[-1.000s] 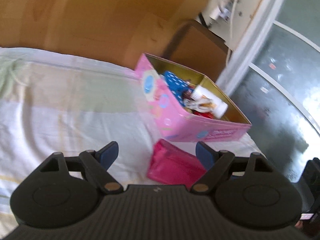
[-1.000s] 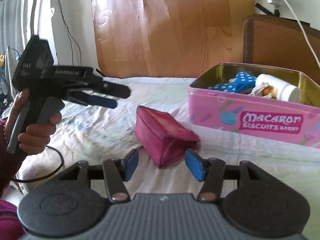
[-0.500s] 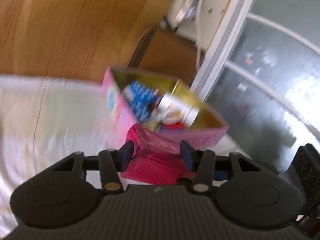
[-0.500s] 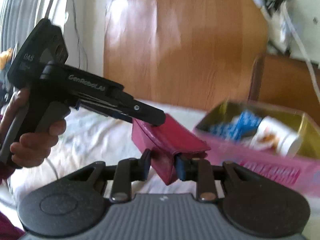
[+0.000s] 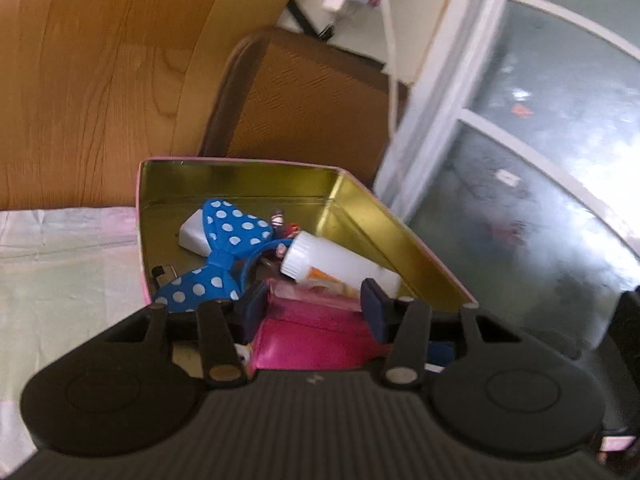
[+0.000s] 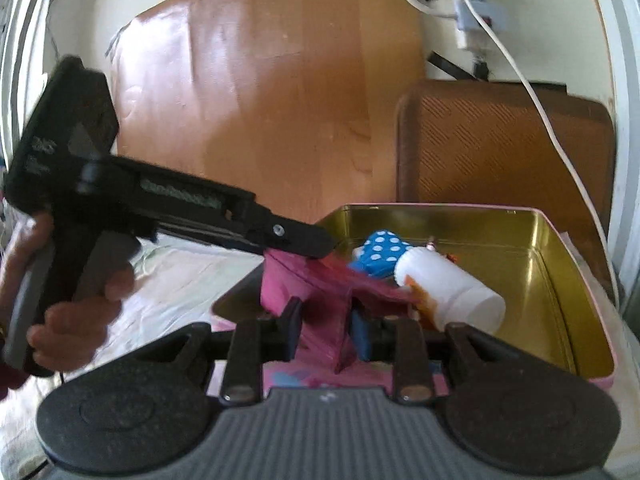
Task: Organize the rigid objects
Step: 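Lower the pink pouch into the tin and open the right tool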
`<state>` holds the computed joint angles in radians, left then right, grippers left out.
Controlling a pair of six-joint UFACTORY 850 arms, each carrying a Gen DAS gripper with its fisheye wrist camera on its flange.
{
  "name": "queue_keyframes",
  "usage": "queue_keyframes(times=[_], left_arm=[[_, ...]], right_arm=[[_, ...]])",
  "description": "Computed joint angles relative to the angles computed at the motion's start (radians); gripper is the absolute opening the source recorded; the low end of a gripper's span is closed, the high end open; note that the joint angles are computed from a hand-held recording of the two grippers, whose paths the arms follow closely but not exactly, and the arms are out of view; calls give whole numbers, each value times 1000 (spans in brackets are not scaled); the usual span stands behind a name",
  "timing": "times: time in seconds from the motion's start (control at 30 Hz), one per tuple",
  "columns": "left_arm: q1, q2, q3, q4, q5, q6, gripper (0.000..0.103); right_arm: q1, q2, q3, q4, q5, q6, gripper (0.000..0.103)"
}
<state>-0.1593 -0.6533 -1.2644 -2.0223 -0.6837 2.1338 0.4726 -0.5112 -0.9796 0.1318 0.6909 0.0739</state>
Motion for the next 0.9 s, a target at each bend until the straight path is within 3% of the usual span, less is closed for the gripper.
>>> queue_keyframes(times=[0.1,0.23,0.3,0.4,0.5,0.7,0.9], left_arm=[[-20,-46,-70,46,59,-89,53],[-66,-55,-88,-119,205,66,55],[-69,-46,-82,-156,232,71,59],[-61,-1,-21,-247,217,156,70],[-70,58,63,-484,228,430,72],[-81,165,218,-783,190,754,73],[-75,247,347,-970,102,940,81]], right_arm=[[-9,-31,-47,104,-47,-97,25],[-24,-94,-137,287,-104,-230,28],[-19,-116,-160,401,-100,-320,30],[-25,-102,-120,332,-85,-189,31],[-14,-81,-73,327,-32,-153,35],[36,0,57,354,118,-43,40],[95,63,150,376,222,79,45]])
